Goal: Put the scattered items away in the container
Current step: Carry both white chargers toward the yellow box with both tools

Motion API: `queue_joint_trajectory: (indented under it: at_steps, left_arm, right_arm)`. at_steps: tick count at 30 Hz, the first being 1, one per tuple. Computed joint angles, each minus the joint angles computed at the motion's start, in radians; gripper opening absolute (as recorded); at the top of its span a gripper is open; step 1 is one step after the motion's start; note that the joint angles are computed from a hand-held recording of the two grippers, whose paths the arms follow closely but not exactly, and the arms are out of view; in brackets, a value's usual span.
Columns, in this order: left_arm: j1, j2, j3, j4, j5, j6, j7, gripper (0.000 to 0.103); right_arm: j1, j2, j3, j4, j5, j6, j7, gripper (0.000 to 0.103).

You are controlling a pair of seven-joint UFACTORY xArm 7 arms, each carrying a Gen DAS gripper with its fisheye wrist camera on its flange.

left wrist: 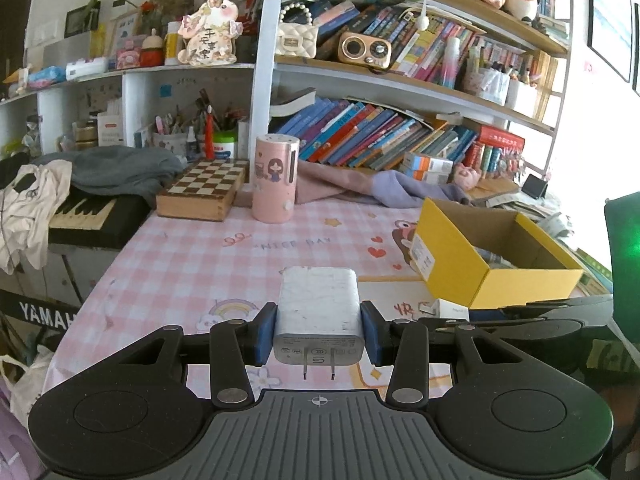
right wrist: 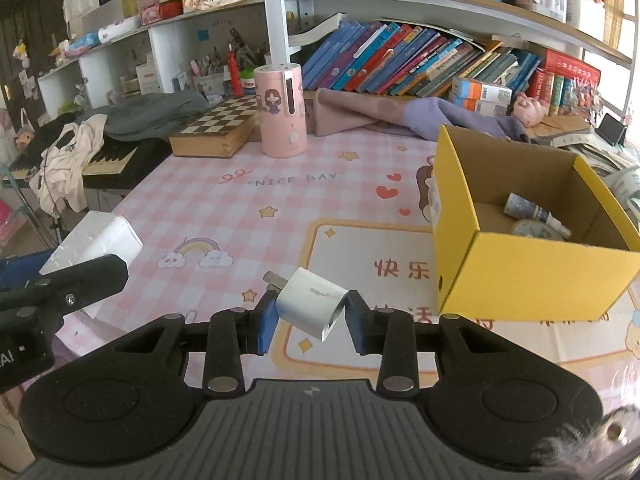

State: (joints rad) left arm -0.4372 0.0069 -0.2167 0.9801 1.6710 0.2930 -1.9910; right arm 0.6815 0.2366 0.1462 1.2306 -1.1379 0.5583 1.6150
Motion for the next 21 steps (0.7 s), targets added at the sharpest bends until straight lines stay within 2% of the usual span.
queue_joint_trajectory:
  at_steps: [9,21]
  left_arm:
    - [-0.022,-0.045,-0.025,-0.042,0.014,0.026,-0.054,0.042]
    - [-0.053,-0.044,-0.044,-0.056,-0.016,0.018,-0.065,0.042]
  right_arm:
    - [-0.012,-0.091,0.038,-0.104,-0.029,0.029,0.045,0.034]
    - [-0.056,-0.187,0.099,-0.231,-0.013,0.033,0.086,0.034]
